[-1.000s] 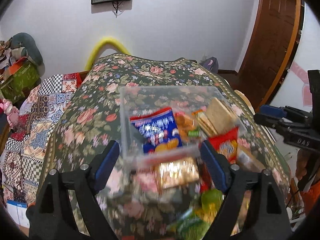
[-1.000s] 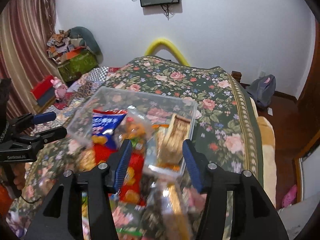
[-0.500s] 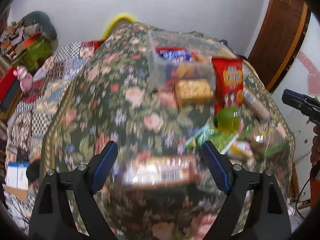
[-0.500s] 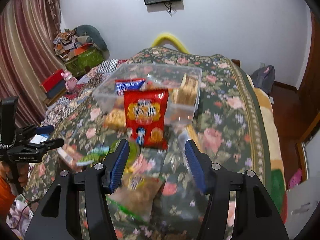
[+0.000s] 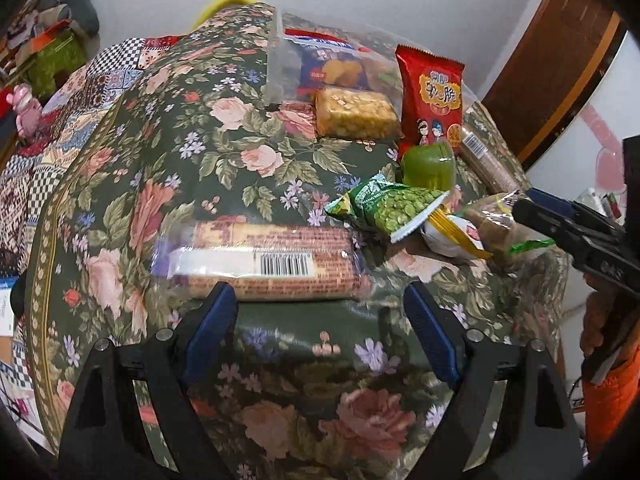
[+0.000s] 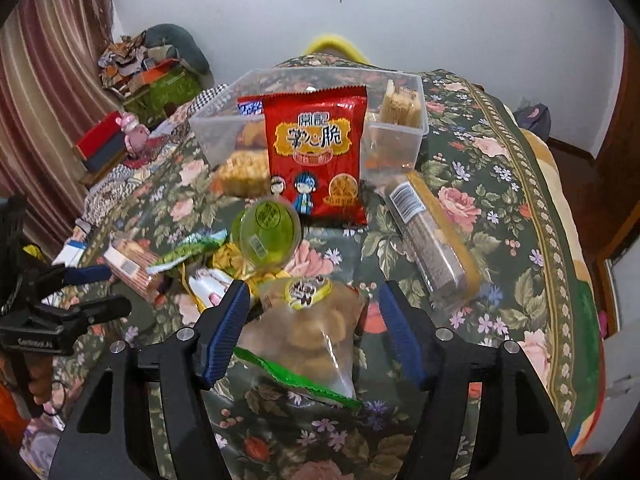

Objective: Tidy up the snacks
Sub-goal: 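Grasp the long barcode biscuit bar with left tool while right tool grasps cookie bag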

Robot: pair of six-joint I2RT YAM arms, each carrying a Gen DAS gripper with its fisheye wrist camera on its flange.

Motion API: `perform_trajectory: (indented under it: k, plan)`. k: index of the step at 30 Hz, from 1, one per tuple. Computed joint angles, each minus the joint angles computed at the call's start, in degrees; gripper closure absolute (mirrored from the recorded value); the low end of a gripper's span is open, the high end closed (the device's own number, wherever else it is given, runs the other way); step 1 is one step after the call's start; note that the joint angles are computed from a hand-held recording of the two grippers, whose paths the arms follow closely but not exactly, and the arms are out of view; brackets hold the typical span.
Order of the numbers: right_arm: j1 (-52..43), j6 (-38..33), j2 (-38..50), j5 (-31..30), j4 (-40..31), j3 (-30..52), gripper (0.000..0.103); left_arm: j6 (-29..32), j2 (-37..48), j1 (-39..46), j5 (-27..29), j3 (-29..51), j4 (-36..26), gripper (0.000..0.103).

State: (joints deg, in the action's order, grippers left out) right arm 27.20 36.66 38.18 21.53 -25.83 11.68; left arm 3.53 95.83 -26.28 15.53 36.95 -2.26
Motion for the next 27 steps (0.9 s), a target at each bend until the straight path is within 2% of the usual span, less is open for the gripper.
perform_trajectory:
  k: [12, 17, 23, 27]
  plan:
    - [0.3, 0.7, -5.0, -0.8, -2.8, -2.5, 0.039, -2.5, 10.1, -0.5, -3.2, 11.9, -0.4, 0.016]
    - [0.0, 1.3, -6.3, -1.6, -3.6, -3.1, 0.035, -4.5, 15.2, 0.0, -4.3, 16.1, -1.0, 0.016]
    - [-0.8, 1.5, 0.8, -4.3, 3.8, -4.2, 0.034, -2.6, 15.2, -2.2, -9.1, 11.7, 6.4, 0.021]
    - [-0.2, 2.6, 8.9, -5.1, 10.6, -4.9, 0.034, 0.1, 13.9, -0.9, -8.3, 9.6, 7.7, 0.035]
